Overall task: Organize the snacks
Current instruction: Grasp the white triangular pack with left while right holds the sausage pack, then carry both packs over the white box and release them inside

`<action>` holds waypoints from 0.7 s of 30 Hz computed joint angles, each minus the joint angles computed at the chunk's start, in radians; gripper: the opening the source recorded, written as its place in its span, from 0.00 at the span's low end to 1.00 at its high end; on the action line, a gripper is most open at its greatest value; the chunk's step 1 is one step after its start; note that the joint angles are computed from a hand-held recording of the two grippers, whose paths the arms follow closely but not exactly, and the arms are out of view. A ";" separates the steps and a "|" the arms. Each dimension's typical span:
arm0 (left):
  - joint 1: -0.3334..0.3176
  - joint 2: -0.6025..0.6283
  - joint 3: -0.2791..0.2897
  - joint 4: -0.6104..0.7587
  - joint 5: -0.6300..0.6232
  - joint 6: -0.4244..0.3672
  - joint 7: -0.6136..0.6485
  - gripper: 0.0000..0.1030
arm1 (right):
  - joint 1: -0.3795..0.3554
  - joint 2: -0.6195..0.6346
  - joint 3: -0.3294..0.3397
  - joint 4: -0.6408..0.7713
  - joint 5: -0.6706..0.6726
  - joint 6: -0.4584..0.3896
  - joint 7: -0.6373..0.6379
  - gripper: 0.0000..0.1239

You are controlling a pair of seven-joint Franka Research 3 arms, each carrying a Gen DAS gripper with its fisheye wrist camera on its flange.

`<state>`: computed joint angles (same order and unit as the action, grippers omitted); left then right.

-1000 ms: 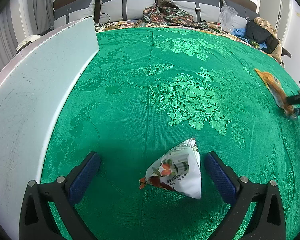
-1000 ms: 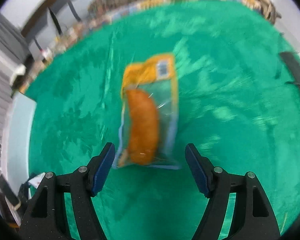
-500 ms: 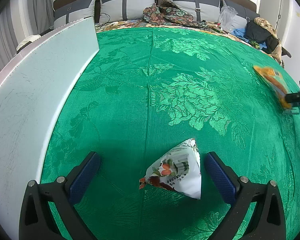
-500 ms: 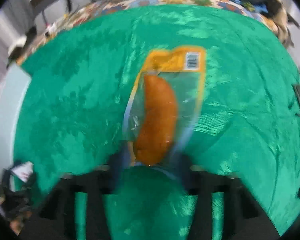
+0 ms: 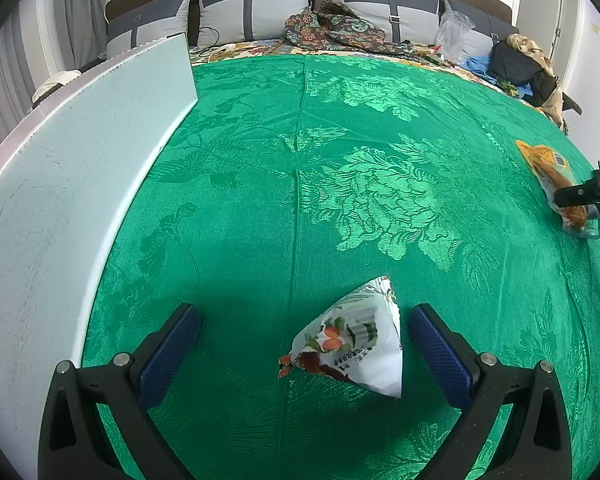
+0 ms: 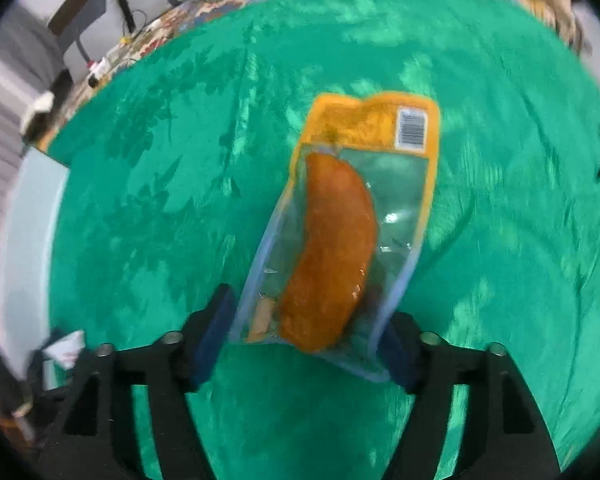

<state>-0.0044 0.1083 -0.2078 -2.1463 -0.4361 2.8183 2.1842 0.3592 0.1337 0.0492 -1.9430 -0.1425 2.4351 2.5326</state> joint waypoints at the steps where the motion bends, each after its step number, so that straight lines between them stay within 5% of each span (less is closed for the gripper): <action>1: -0.001 -0.002 0.002 0.001 0.009 -0.007 -0.004 1.00 | 0.009 0.017 -0.003 0.033 -0.043 -0.044 0.022 0.61; 2: 0.000 -0.006 0.004 0.004 0.017 -0.029 -0.004 1.00 | 0.016 0.019 -0.008 0.034 -0.071 -0.050 0.043 0.54; 3: 0.001 -0.007 0.007 0.012 0.027 -0.059 0.000 0.99 | 0.017 0.000 -0.016 0.001 -0.065 -0.005 0.070 0.29; 5: 0.007 -0.021 0.008 0.009 -0.003 -0.083 0.041 0.87 | -0.018 -0.064 -0.004 -0.113 0.057 0.160 0.058 0.21; 7: 0.011 -0.042 0.009 -0.008 -0.076 -0.077 0.113 0.47 | -0.026 -0.108 0.004 -0.165 0.070 0.194 0.055 0.19; 9: 0.020 -0.049 0.024 0.010 -0.154 -0.145 0.172 0.41 | -0.032 -0.171 0.019 -0.251 0.133 0.301 0.014 0.17; 17: 0.020 -0.109 0.072 -0.002 -0.291 -0.234 0.190 0.39 | 0.061 -0.287 0.051 -0.427 0.543 0.584 -0.235 0.17; 21: 0.016 -0.223 0.133 -0.027 -0.425 -0.330 0.224 0.40 | 0.137 -0.266 0.041 -0.379 0.722 0.623 -0.388 0.17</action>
